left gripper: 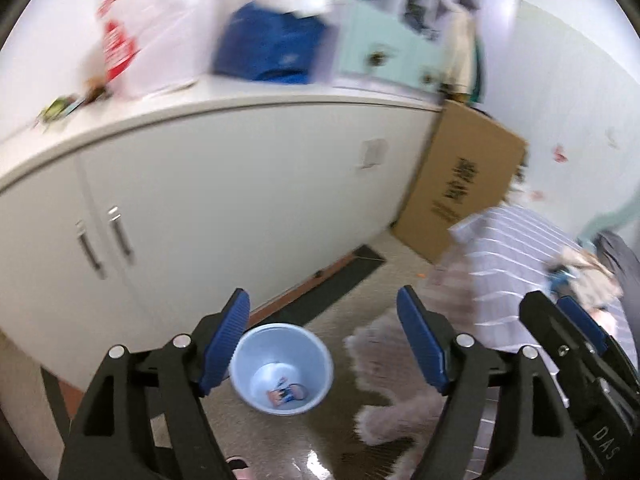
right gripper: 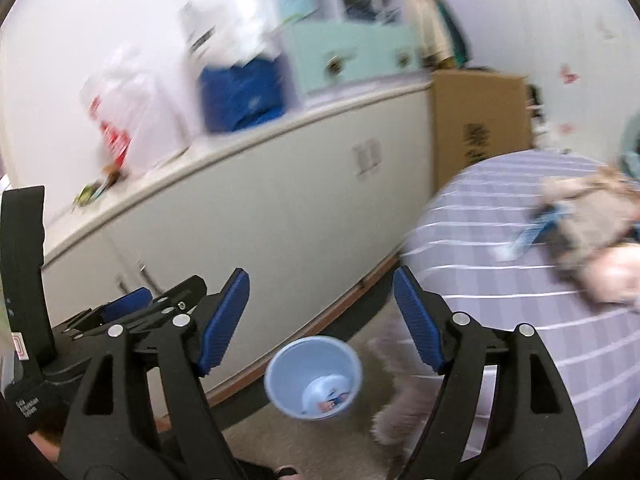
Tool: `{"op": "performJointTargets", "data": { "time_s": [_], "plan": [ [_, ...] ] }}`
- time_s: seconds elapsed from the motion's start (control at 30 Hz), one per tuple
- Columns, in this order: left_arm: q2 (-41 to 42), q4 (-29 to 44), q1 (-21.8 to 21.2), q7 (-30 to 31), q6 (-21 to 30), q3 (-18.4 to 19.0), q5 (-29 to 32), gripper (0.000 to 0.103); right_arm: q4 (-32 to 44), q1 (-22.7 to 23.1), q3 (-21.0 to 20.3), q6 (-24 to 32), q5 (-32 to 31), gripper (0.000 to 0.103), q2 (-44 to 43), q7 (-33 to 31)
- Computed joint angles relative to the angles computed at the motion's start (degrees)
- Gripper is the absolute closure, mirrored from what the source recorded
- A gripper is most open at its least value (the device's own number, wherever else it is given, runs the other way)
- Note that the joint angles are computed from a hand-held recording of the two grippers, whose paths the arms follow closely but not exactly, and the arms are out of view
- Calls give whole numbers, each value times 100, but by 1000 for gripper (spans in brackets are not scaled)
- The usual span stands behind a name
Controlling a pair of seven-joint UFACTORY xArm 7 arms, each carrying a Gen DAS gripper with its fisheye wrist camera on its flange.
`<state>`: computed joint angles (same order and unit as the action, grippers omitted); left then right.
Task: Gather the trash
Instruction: 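Move both open grippers back over the table trash, then grasp the blue tube with the left gripper while the right gripper grasps the brown paper bag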
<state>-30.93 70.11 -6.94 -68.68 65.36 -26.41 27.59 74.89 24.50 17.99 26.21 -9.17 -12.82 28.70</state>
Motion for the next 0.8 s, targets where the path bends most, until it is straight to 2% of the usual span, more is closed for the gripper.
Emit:
{"op": "performJointTargets", "data": {
  "time_s": [0.17,0.33,0.5,0.8],
  "plan": [
    [1154,1057,-228,63,-231,-567,428,28,-945,-457,-381,-15,163,27,-1178,178],
    [2588,2274,-647,171,79,-1088,1332,28,-1542,-879,-794,50,534,27,-1806,-37],
    [3475,2985,-1131,364,-7,-954,1701,28,-1710,-1135,-948,30,783,27,-1866,-238],
    [4451,3828,-1591,1144,-454,-285,1590,28,-1268,-1291,-1041,0,1010,27,-1234,-617]
  ]
}}
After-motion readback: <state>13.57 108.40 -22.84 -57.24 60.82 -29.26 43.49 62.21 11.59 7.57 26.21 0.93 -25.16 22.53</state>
